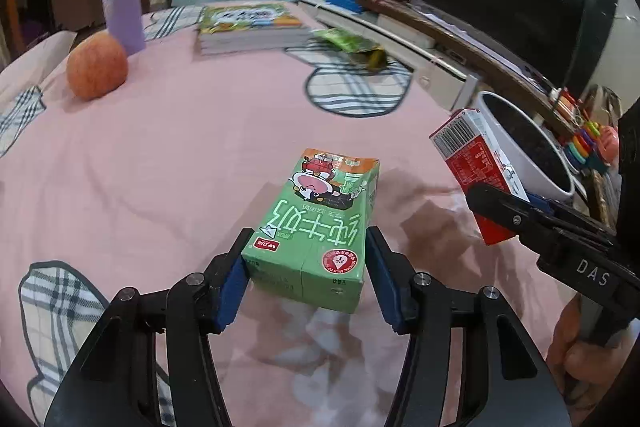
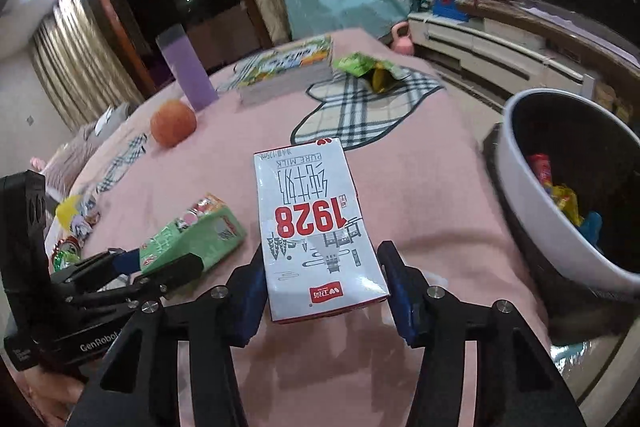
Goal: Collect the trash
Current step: 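Carry the green juice box and red-white milk box over the bin with both grippers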
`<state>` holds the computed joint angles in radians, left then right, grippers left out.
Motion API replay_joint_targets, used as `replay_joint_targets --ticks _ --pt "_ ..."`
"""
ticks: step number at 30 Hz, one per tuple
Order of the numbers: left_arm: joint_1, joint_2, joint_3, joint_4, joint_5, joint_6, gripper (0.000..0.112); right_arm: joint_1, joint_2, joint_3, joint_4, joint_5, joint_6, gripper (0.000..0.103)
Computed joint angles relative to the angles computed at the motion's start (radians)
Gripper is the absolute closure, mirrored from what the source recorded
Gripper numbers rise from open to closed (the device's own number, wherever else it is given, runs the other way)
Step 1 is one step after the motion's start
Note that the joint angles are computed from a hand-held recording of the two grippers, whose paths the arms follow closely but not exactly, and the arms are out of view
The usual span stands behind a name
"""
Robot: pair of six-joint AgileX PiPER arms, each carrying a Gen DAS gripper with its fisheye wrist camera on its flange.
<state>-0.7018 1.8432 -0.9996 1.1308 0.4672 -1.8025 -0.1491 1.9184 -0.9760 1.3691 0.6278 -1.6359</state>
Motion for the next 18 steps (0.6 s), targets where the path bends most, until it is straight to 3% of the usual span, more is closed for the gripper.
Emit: replay_joint_targets --ticks 18 --pt "-0.164 0.118 -0.245 -0.106 0.103 0.156 0.058 -0.287 -0.097 0.093 0.029 0.149 -0.114 0.05"
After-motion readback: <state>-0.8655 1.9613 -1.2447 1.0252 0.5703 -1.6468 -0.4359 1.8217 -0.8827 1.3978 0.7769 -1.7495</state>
